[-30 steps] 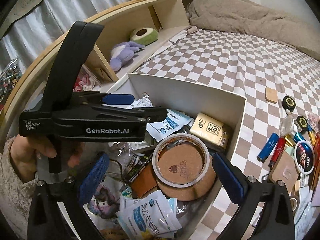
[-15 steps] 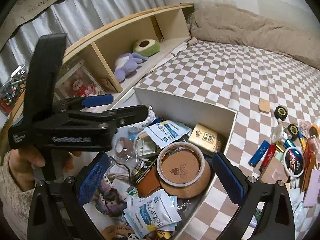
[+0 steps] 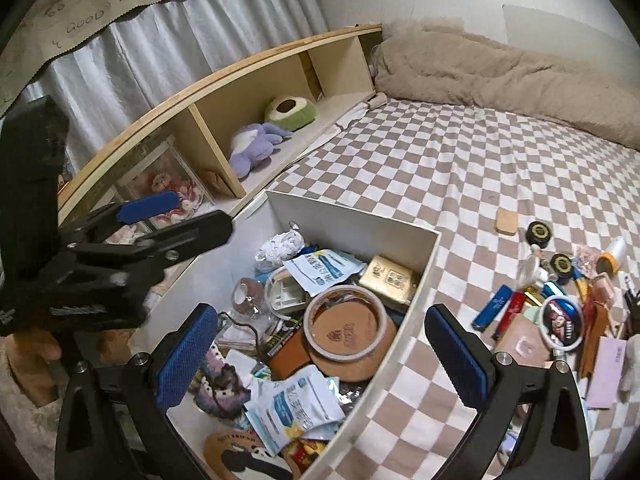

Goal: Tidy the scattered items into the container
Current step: 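Move both tools back from the box over the items on the bed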

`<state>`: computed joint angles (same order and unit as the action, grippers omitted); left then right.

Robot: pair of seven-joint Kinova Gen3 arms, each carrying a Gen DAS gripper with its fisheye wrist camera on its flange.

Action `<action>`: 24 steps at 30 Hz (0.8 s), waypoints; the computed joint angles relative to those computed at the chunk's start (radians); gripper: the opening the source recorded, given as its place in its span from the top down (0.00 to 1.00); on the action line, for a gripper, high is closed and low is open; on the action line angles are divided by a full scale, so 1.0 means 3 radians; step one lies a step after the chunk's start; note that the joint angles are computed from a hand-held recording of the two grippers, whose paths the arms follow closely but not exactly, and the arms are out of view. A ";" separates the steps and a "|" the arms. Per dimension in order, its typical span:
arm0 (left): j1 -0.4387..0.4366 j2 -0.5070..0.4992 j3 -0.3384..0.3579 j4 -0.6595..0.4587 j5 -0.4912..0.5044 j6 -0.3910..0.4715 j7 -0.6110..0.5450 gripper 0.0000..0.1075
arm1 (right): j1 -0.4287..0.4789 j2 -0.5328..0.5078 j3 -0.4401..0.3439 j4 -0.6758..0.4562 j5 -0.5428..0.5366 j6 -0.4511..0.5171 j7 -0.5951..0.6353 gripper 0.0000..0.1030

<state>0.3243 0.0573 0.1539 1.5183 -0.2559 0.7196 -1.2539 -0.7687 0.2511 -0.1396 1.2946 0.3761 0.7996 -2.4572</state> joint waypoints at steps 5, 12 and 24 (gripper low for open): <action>0.0121 -0.0089 0.0063 0.0058 -0.0382 0.0028 0.0348 0.04 | -0.0016 -0.0178 0.0011 0.0188 0.0162 -0.0010 -0.0147 0.00; 0.0178 -0.0143 0.0163 0.0109 -0.0471 0.0049 0.0556 0.04 | 0.0114 -0.0457 -0.0094 0.0495 0.0358 -0.0074 -0.0381 0.00; 0.0445 -0.0095 0.0304 0.0014 -0.0824 0.0131 0.1031 0.04 | 0.0503 -0.0970 -0.0411 0.0933 0.0657 0.0030 -0.0664 0.00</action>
<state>0.4579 0.0288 0.2453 1.5225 -0.5030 0.7588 -0.9445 -0.6178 -0.0398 -0.2628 1.5745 0.5732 0.8086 -2.6565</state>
